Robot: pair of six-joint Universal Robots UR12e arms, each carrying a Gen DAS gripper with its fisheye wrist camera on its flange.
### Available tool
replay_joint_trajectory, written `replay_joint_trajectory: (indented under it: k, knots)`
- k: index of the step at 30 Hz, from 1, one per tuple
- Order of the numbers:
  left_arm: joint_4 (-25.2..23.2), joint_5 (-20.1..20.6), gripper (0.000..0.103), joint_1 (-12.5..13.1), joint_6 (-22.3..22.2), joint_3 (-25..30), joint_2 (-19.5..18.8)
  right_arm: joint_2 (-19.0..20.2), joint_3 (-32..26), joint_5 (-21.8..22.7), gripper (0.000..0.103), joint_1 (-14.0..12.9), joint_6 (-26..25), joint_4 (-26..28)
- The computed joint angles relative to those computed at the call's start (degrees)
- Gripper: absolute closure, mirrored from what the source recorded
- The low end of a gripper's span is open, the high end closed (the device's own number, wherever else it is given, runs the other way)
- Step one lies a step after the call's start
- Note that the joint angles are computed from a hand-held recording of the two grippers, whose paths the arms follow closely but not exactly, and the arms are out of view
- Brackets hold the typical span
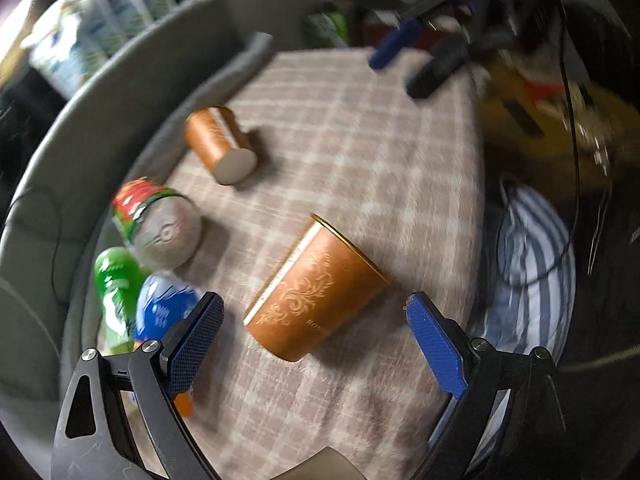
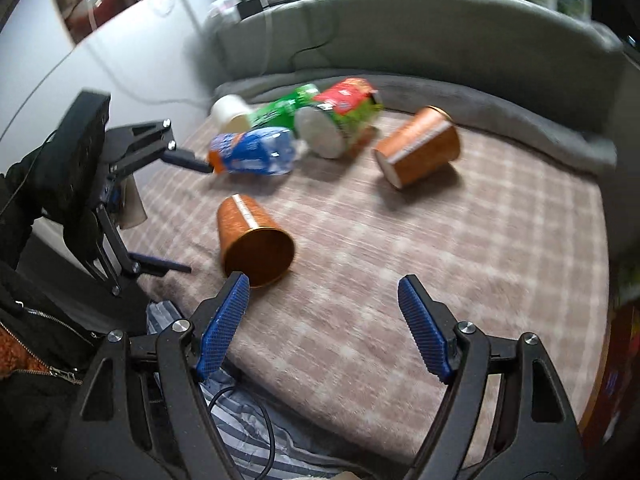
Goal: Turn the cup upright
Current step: 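Lift the copper cup with the right tool and tilt it sideways, then rotate the held copper cup with the right tool until its rim faces up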
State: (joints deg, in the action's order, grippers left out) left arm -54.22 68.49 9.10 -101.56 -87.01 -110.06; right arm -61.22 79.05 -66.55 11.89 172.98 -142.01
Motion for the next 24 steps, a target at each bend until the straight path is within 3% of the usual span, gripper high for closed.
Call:
replay_joint_trajectory:
  k: [5,11,14,19,24]
  knots:
    - [1.4,4.0,0.010,-1.3,6.5,0.2,-1.1,-0.4,1.3,0.9,0.023,-0.6,2.6,-2.0]
    - [1.3,5.4,0.010,-2.2,10.5,1.3,-2.4,0.0,1.4,1.9,0.023,-1.1,4.1,-2.7]
    - [1.2,6.2,0.012,-2.7,11.4,1.5,-2.9,0.4,1.3,2.7,0.023,-1.5,5.8,-2.9]
    - [-0.4,7.4,0.028,-3.2,11.5,2.2,-3.6,0.5,1.3,2.7,0.023,-2.0,7.5,-3.1]
    - [-0.7,6.0,0.033,-3.2,10.9,2.2,-3.7,0.6,1.5,2.4,0.023,-2.3,9.1,-3.4]
